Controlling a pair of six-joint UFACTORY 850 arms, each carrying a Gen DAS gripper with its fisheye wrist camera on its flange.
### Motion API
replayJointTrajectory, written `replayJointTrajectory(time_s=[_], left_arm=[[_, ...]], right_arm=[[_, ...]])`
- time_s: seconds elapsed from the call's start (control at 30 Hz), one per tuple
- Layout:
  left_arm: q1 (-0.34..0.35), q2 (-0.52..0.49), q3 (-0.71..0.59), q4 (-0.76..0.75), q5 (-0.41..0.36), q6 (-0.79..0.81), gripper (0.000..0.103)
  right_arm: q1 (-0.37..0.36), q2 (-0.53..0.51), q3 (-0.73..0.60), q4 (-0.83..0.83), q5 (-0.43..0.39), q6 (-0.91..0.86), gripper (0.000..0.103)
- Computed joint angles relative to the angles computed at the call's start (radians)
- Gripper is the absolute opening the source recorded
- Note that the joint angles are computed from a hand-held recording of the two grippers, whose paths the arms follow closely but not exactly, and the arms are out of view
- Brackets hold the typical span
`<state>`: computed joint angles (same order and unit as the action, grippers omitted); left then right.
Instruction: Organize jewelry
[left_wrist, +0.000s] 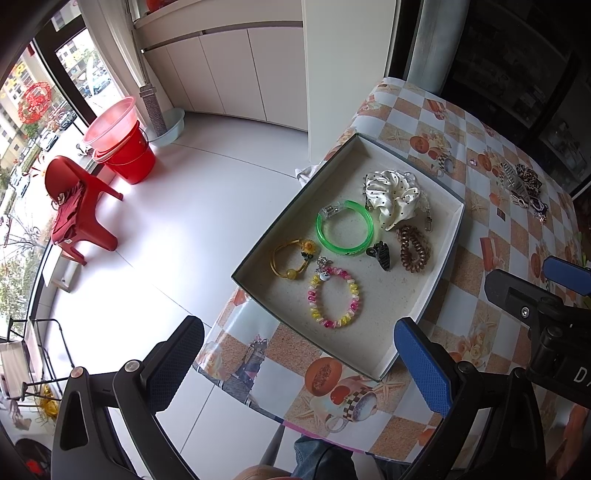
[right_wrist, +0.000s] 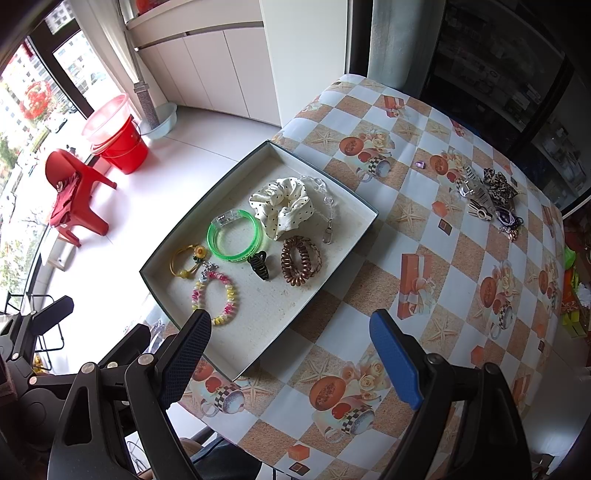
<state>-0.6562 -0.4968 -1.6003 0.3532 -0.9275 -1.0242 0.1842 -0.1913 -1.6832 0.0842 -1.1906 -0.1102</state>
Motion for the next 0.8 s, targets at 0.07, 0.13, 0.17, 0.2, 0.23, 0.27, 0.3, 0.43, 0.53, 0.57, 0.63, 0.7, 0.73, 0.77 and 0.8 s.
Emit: replayJointTrajectory(time_s=[0.07, 0.13, 0.17, 0.2, 0.23, 0.27, 0.3, 0.43, 0.53, 0.57, 0.63, 0.7, 0.73, 0.77, 0.8], left_arm=[[0.001, -0.002, -0.001, -0.002, 0.001, 0.001, 0.103], [0.000, 0.000, 0.000, -0.001, -0.003, -0.001, 0.103], [0.001, 0.003, 0.004, -0.002, -0.002, -0.002, 0.103], [0.002, 0.007, 0.008, -0.003, -0.001, -0.002, 0.103], [0.004, 0.009, 0.012, -0.004, 0.000, -0.002, 0.103], [0.005, 0.011, 0.015, -0.005, 0.002, -0.002, 0.103], [0.005, 0.011, 0.015, -0.005, 0.002, 0.000, 0.103], [0.007, 0.013, 0.019, -0.008, 0.001, 0.005, 0.103], [0.008, 0.008, 0.019, -0.009, 0.001, 0.006, 0.103], [0.008, 0.006, 0.018, -0.008, 0.000, 0.006, 0.103], [0.008, 0.008, 0.020, -0.003, 0.000, 0.001, 0.103], [0.007, 0.001, 0.011, -0.001, -0.002, -0.002, 0.103], [0.007, 0.001, 0.011, -0.001, -0.002, -0.002, 0.103], [0.006, 0.001, 0.011, 0.001, -0.004, -0.002, 0.103], [0.006, -0.001, 0.009, 0.002, -0.005, -0.001, 0.103]], right_arm=[[0.000, 0.000, 0.000, -0.001, 0.001, 0.000, 0.089], [0.000, -0.001, -0.001, 0.000, 0.000, 0.000, 0.089], [0.000, -0.001, -0.001, 0.000, -0.001, -0.001, 0.089], [-0.001, -0.001, -0.002, 0.000, -0.003, -0.002, 0.089], [0.000, -0.002, -0.001, 0.000, 0.000, -0.001, 0.089], [0.000, -0.002, 0.000, 0.000, 0.001, 0.000, 0.089], [0.000, -0.002, 0.000, 0.000, 0.001, 0.001, 0.089], [0.001, -0.003, -0.003, -0.001, -0.004, 0.004, 0.089], [0.002, 0.000, -0.002, -0.002, -0.012, 0.007, 0.089], [0.002, 0.002, -0.003, -0.001, -0.015, 0.007, 0.089], [0.002, 0.000, -0.002, -0.002, -0.011, 0.006, 0.089], [0.002, 0.000, -0.002, -0.002, -0.010, 0.006, 0.089], [0.002, 0.000, -0.002, -0.002, -0.010, 0.006, 0.089], [0.002, 0.000, -0.002, -0.001, -0.011, 0.005, 0.089], [0.002, 0.000, -0.002, -0.001, -0.011, 0.005, 0.089]])
